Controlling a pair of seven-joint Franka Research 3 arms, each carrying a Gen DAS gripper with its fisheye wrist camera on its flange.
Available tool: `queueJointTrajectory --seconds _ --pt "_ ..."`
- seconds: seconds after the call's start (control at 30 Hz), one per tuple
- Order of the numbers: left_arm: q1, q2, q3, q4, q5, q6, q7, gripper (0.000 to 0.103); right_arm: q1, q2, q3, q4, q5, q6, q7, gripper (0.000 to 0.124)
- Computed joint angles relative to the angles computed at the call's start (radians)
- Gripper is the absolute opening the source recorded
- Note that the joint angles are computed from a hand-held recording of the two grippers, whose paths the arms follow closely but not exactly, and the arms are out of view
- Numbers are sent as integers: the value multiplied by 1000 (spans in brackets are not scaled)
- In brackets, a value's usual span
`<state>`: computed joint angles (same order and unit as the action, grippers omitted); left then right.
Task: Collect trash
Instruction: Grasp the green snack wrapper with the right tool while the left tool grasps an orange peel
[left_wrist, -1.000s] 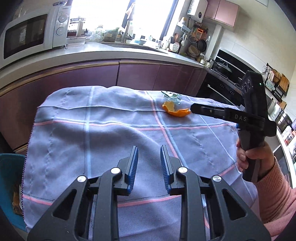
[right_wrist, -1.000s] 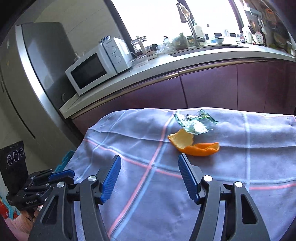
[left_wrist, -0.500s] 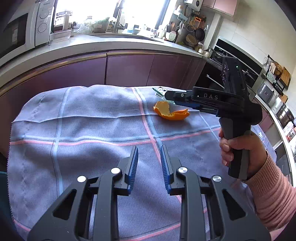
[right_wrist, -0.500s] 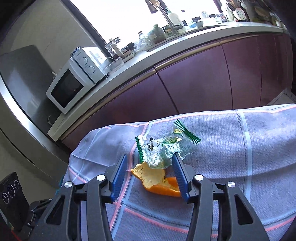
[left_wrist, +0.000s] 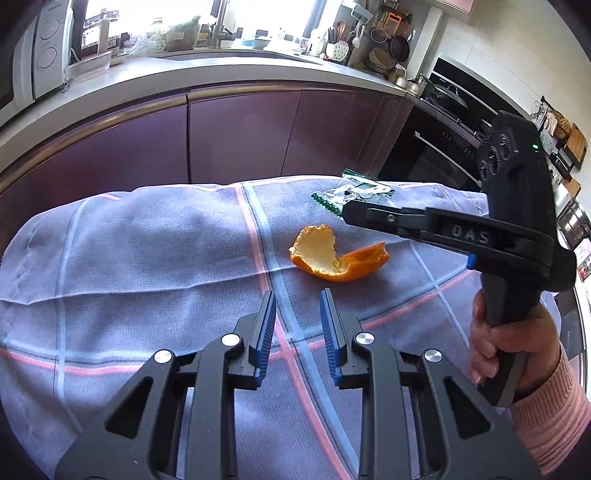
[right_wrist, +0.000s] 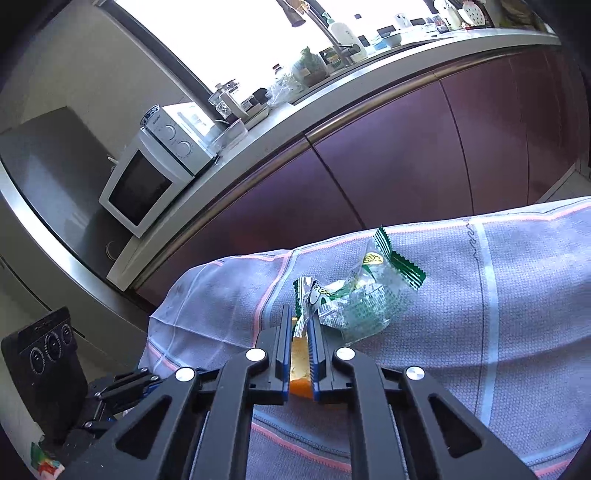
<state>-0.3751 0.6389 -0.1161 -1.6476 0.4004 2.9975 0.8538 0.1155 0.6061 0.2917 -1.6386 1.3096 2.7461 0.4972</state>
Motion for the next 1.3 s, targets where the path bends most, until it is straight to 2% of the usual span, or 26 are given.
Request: queueJointTrajectory --seconds 0.07,0.2,0.4,0.6,0.63,0.67,0.73,0.87,1.03,1.3 --pt "21 38 -31 57 -22 -30 27 25 -2 -23 1 -25 4 15 -33 7" --pt "18 102 -37 157 -47 -77 46 29 -4 -50 -12 -59 4 23 -57 7" --pt "32 203 -69 307 -109 -167 91 32 -12 -43 -30 -71 -14 1 -30 7" --pt "43 272 -91 404 -162 -183 131 34 -21 -31 -28 -73 -19 -22 -26 7" --pt "40 280 -90 417 -166 -185 134 30 -22 -29 -27 -73 -18 -26 -27 7" --pt "44 290 -99 430 -176 -190 145 21 -22 -27 -28 -71 -19 -29 -26 7" --pt "36 295 -90 436 -182 -194 145 15 -24 -26 -27 -72 -19 -32 -29 7" --pt "23 254 -78 364 -178 -150 123 9 -27 -34 -26 -80 -11 -36 -42 7" --pt "4 189 -51 258 -151 -83 81 7 -19 -57 -25 -101 5 -20 -74 7" --pt "-2 48 -15 12 -111 67 -17 6 1 -134 -21 -179 117 0 -219 7"
